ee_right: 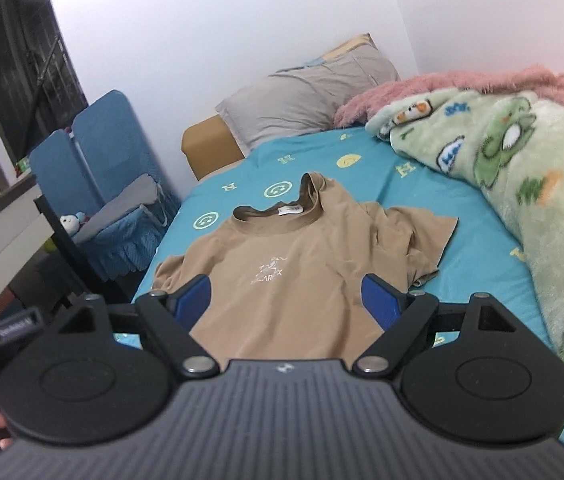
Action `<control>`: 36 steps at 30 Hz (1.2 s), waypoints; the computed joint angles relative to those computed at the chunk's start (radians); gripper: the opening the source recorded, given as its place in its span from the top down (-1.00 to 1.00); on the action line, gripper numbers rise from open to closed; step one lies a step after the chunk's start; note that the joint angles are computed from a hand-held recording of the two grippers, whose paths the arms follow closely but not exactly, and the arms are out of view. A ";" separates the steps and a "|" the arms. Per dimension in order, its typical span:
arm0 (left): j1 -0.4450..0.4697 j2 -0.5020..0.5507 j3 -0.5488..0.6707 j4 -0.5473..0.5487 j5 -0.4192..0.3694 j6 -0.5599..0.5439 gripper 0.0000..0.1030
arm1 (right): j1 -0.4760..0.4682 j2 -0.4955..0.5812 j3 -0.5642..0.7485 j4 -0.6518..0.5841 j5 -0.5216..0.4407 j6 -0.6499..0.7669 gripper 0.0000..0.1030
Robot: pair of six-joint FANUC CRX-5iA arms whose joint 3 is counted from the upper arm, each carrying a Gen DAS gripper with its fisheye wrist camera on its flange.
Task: Fold clothes
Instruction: 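Grasp the shirt hem with the left gripper and pull it flat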
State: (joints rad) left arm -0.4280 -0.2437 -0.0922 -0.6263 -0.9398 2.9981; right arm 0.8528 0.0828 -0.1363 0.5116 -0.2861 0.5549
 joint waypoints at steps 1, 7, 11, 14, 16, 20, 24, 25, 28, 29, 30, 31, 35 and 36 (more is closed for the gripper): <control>0.036 -0.001 -0.014 0.019 0.025 0.015 -0.95 | -0.003 0.002 0.009 -0.046 -0.003 0.033 -0.63; 0.247 0.105 0.017 0.092 0.033 -0.047 -0.86 | -0.044 0.067 0.074 -0.166 -0.016 0.137 -0.62; 0.374 0.165 0.012 0.151 0.116 -0.109 -0.55 | -0.082 0.139 0.170 -0.328 -0.063 0.231 -0.64; 0.430 0.216 0.028 0.190 0.165 -0.198 -0.50 | -0.112 0.176 0.232 -0.510 -0.098 0.407 -0.62; 0.456 0.260 0.048 0.223 0.189 -0.250 -0.50 | -0.118 0.206 0.259 -0.542 -0.109 0.433 -0.64; 0.492 0.329 0.063 0.292 0.266 -0.342 -0.47 | -0.136 0.272 0.340 -0.637 -0.141 0.519 -0.62; 0.489 0.361 0.073 0.280 0.315 -0.365 -0.02 | -0.154 0.293 0.373 -0.719 -0.171 0.568 -0.62; 0.487 0.367 0.083 0.268 0.303 -0.357 0.36 | -0.160 0.297 0.380 -0.741 -0.181 0.573 -0.62; 0.491 0.382 0.134 0.268 0.240 -0.392 0.85 | -0.167 0.307 0.395 -0.762 -0.211 0.546 -0.62; 0.489 0.389 0.157 0.260 0.213 -0.403 0.86 | -0.167 0.306 0.395 -0.764 -0.220 0.540 -0.62; 0.485 0.396 0.183 0.245 0.181 -0.410 0.86 | -0.167 0.304 0.393 -0.764 -0.227 0.539 -0.62; 0.470 0.405 0.225 0.197 0.129 -0.402 0.87 | -0.165 0.300 0.388 -0.757 -0.229 0.536 -0.62; 0.381 0.495 0.453 -0.060 -0.169 -0.337 0.87 | -0.147 0.288 0.358 -0.690 -0.203 0.502 -0.62; 0.357 0.539 0.522 -0.112 -0.257 -0.358 0.86 | -0.142 0.287 0.349 -0.661 -0.191 0.485 -0.62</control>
State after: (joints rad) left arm -0.0706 0.2957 0.4296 -0.7385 -1.1972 2.6404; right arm 0.7109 0.3696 0.2126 -0.1499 -0.4771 1.0404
